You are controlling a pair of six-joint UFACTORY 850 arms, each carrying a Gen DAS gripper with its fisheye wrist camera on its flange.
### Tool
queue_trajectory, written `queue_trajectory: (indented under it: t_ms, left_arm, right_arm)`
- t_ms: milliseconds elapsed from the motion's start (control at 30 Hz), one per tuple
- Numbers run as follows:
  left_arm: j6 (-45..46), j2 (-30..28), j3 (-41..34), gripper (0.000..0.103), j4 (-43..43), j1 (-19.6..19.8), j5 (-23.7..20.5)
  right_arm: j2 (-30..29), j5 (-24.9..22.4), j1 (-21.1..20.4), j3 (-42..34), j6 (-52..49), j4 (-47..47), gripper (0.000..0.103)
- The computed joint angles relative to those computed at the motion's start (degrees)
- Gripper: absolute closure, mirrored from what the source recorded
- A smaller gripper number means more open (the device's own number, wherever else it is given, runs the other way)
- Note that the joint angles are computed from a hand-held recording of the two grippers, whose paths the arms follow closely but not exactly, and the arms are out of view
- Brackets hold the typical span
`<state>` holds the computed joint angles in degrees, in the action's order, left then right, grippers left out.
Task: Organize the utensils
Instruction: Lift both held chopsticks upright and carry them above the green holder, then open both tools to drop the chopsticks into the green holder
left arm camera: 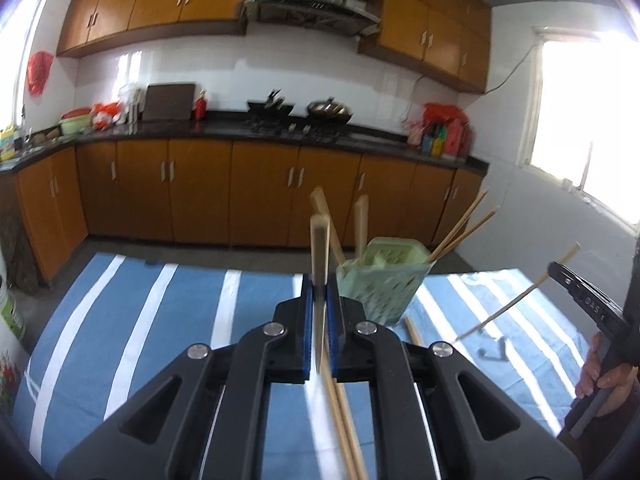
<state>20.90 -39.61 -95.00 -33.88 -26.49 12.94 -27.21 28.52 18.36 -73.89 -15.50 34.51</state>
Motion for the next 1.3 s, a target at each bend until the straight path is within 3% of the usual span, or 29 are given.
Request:
queue_trajectory:
  t_ms: [133, 433, 633, 733, 1000, 1167, 1300]
  left_arm:
    - [-7.7, 0.4, -2.0, 0.095, 8.3, -0.6, 1.3]
    - [-4.4, -5.1, -14.3, 0.095, 2.1, -2.4, 6.5]
    - [5.9, -12.3, -24.5, 0.095, -9.3, -3.2, 9.3]
    - [9.7, -15.9, -29.2, 0.095, -13.5, -3.0, 7.3]
    - [33.6, -24.4, -41.4, 0.095, -37.8, -2.1, 0.1]
    - [32.5, -23.4, -39.9, 0.095, -37.6, -1.5, -1.2]
    - [19.3, -20.2, -34.5, 0.093, -25.0, -1.5, 0.2]
  right_arm:
    - [1.3, 1.5, -0.1, -1.1, 7.4, -8.3, 0.096]
    - [-1.5, 8.1, 1.1, -7.7, 10.2, -13.2, 0.095]
    - [-6.7, 9.1, 1.1, -14.0, 8.1, -11.7, 0.095]
    - [-9.8, 6.8, 0.9, -17.4, 6.3, -9.9, 0.095]
    - [-12.4, 1.7, 0.7, -19.3, 4.6, -7.4, 0.095]
    - [-11.6, 1.5, 0.7, -18.3, 4.6, -6.9, 0.095]
    - [-9.6, 2.7, 0.9, -16.0, 4.1, -6.3, 0.095]
